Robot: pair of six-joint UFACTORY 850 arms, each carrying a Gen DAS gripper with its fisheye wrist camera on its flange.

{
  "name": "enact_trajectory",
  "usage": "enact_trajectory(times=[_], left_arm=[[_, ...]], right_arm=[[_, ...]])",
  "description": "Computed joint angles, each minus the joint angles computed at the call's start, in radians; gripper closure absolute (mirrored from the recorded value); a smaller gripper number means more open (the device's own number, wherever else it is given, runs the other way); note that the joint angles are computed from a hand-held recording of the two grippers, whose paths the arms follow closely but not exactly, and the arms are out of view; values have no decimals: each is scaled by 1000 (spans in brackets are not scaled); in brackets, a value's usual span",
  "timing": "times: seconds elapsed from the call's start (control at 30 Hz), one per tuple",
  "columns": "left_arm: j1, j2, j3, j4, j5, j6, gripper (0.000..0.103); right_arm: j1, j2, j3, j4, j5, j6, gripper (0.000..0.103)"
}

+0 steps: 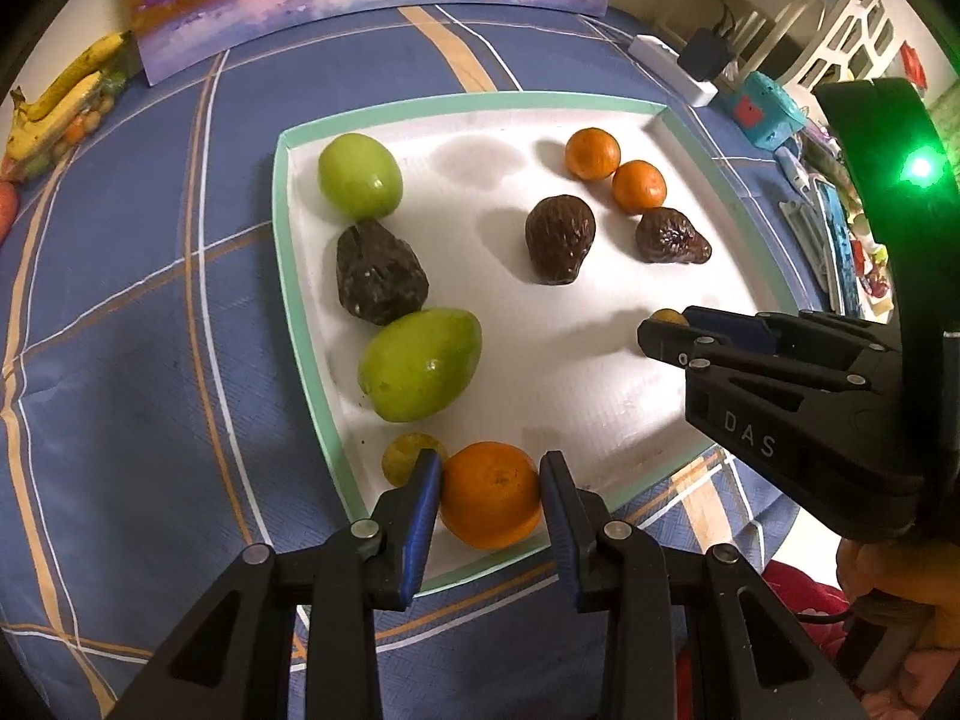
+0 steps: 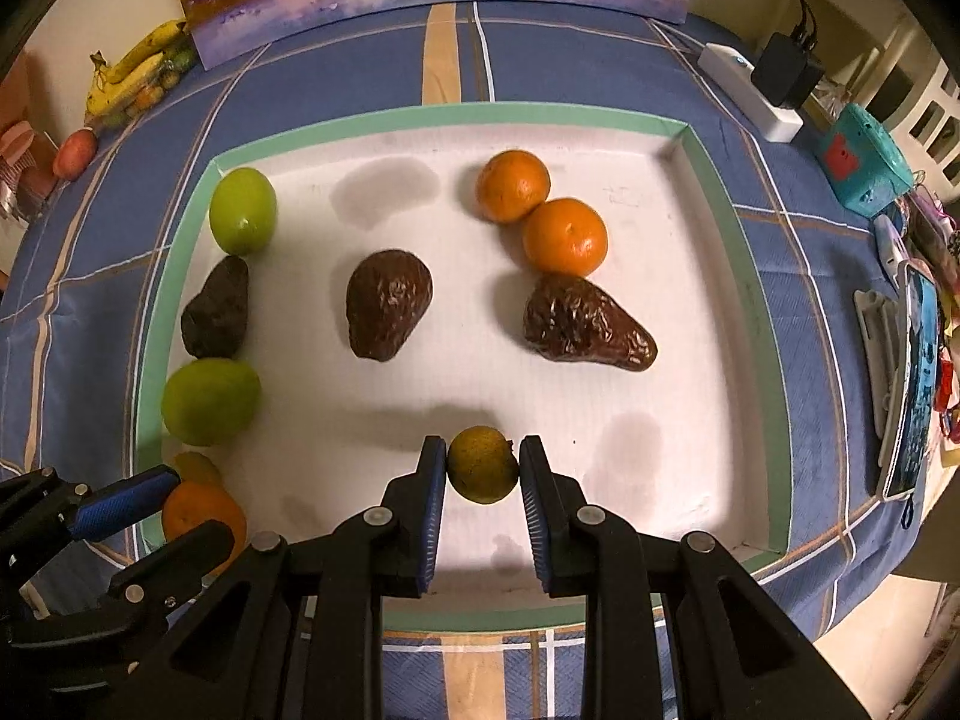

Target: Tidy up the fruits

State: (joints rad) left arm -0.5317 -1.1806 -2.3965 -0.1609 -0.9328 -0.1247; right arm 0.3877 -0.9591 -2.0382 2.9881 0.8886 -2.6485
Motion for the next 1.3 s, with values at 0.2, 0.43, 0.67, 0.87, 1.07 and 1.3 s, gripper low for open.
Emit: enact_trajectory(times=[0.2,0.43,0.67,0.87,1.07,1.3], left_arm=[[4,9,16,-10,7,-4,66],[11,57,90,-15,57,-26,53],[20,162,247,80,170,-152,33],[34,226,346,216,220,-335,10],[50,297,455,326,289,-490,0],[55,339,516,448,322,-631,0]], right_arm=[[1,6,14,-1,2,2,77],[4,2,6,-20,3,24,77],[16,52,68,-53,-53,56,76],[32,84,93,-92,-95,81,51],[51,100,101,-111,-131,85,31],[59,131,144,-142,-203,114,18]])
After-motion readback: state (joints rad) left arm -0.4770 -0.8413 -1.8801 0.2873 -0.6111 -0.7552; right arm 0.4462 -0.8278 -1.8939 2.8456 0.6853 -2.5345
